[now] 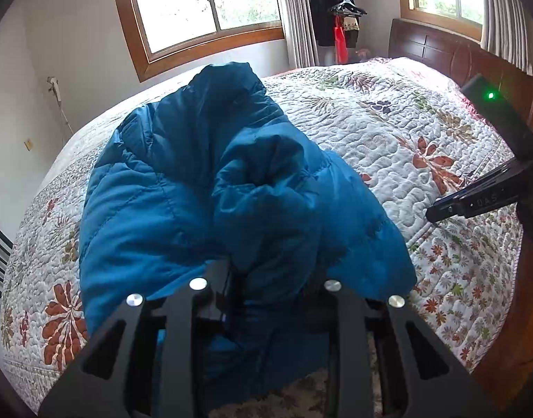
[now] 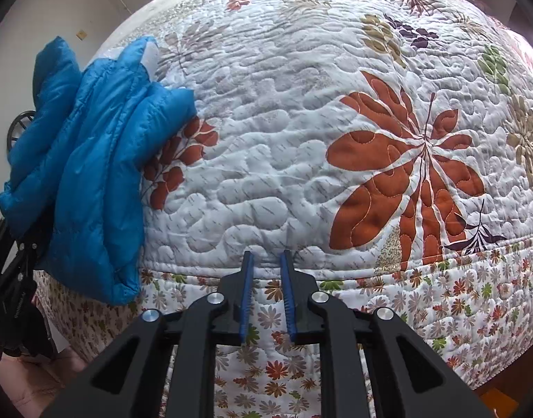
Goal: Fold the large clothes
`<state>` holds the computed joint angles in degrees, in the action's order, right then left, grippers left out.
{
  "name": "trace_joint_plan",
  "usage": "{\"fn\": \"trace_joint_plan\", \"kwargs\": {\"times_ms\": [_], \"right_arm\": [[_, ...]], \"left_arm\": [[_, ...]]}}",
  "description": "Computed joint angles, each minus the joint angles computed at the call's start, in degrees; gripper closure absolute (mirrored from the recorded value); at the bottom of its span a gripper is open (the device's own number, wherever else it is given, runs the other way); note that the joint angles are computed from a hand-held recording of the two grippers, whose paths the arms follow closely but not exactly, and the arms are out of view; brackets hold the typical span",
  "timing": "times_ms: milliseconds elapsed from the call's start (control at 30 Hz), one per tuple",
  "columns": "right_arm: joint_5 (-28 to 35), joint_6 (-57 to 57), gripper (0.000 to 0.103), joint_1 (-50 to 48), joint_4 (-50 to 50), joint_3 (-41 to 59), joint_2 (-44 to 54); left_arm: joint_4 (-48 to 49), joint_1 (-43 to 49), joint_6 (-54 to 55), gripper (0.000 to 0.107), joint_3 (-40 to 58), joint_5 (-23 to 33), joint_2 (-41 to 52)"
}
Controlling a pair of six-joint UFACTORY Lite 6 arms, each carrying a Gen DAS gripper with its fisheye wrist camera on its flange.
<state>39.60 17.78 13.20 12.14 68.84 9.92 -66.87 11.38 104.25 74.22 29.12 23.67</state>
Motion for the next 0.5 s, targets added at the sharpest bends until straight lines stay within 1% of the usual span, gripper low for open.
{"fn": "trace_joint_plan", "kwargs": {"times_ms": [33, 67, 100, 133, 167, 200, 267, 333, 400, 433, 467, 500], "right_arm": [[0.1, -0.4, 0.085, -0.2, 0.5, 0.1, 0.1], [0.0, -1.8, 0.080, -0.7, 2.2, 0.0, 0.0], [0.0, -3.1, 0.077, -0.9, 3.7, 0.1, 0.1], [0.0, -3.8, 0.071, -0.9, 4.4, 0.3, 0.3], [0.3, -3.1, 0.067, -0.5, 3.7, 1.1, 0.8], [0.8, -1.6, 0.067, 0.1, 2.3, 2.1, 1.4], [2.0, -0.1, 0.062, 1.0, 1.1, 4.1, 2.5], [2.9, 1.7, 0.061, 1.7, -0.4, 5.9, 2.7], [3.7, 2.0, 0.061, 2.1, -0.5, 8.1, 2.5], [4.2, 1.5, 0.061, 2.1, 0.1, 9.5, 2.2], [4.6, 0.4, 0.060, 2.1, 1.5, 11.2, 2.1], [5.0, -1.2, 0.059, 2.1, 3.5, 13.2, 2.2]], "left_arm": [[2.6, 1.1, -2.7, 0.067, 1.3, 3.6, 0.0], [5.2, 2.3, -5.3, 0.052, 2.9, 8.1, 0.3], [7.5, 3.9, -7.6, 0.047, 4.7, 13.8, 0.5], [8.5, 5.3, -8.5, 0.041, 5.6, 18.0, 0.3], [9.2, 6.7, -9.0, 0.041, 6.6, 22.1, -0.1], [10.0, 8.5, -9.6, 0.041, 8.2, 26.9, -0.1], [11.2, 12.9, -11.6, 0.038, 13.8, 38.0, 1.6], [10.7, 16.9, -13.9, 0.034, 20.0, 45.8, 3.8], [8.8, 20.9, -17.8, 0.027, 28.2, 51.2, 8.0], [8.4, 22.2, -20.9, 0.024, 33.7, 52.8, 11.3], [8.6, 22.9, -24.2, 0.023, 38.7, 52.1, 14.2], [9.8, 23.0, -27.8, 0.023, 43.7, 49.1, 17.1]]}}
